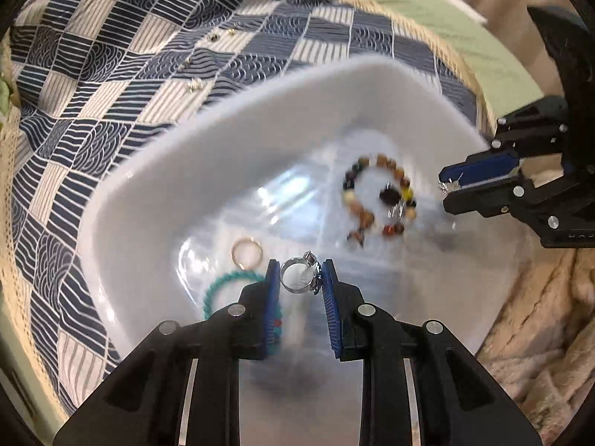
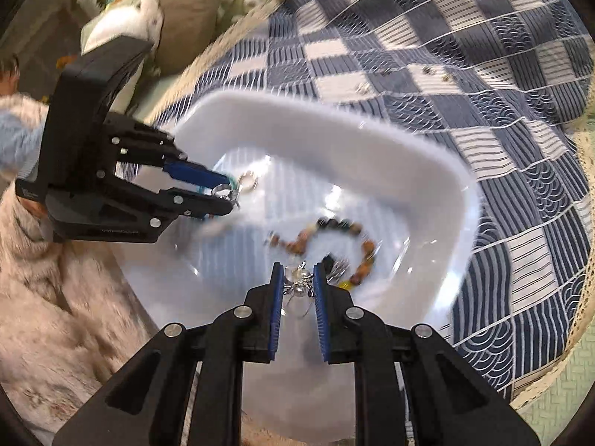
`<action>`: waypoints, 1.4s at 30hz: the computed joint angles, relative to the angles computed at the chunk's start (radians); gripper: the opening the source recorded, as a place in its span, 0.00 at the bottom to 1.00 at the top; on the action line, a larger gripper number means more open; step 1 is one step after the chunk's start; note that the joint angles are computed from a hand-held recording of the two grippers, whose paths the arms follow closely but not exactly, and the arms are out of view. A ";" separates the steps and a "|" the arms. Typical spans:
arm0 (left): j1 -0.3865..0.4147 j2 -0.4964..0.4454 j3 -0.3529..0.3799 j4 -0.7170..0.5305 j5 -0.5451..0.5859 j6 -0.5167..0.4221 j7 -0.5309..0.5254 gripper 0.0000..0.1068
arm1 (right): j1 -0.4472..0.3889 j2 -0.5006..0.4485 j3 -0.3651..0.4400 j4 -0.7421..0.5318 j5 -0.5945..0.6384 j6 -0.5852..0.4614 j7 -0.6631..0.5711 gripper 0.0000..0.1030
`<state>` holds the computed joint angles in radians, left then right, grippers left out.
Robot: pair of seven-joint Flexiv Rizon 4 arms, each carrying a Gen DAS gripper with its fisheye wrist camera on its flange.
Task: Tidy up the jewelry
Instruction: 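Carry both pieces to the tray and open both tools to release them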
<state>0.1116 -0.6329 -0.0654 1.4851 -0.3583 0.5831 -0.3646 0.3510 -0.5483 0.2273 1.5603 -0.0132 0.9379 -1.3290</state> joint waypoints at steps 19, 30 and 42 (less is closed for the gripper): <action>-0.007 0.022 0.014 0.062 0.038 0.079 0.002 0.20 | 0.032 -0.057 -0.009 -0.060 -0.042 -0.085 -0.020 0.17; 0.009 0.034 -0.002 0.072 0.004 0.114 0.001 0.34 | 0.040 -0.042 -0.030 -0.047 -0.066 -0.058 0.006 0.30; 0.047 0.013 -0.034 -0.009 -0.138 0.083 -0.029 0.63 | 0.023 -0.013 -0.079 -0.035 -0.105 0.058 0.104 0.43</action>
<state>0.1584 -0.6201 -0.0989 1.4765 -0.4964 0.6666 -0.3935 0.3735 -0.5610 0.1483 1.5255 -0.1178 0.9954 -1.2253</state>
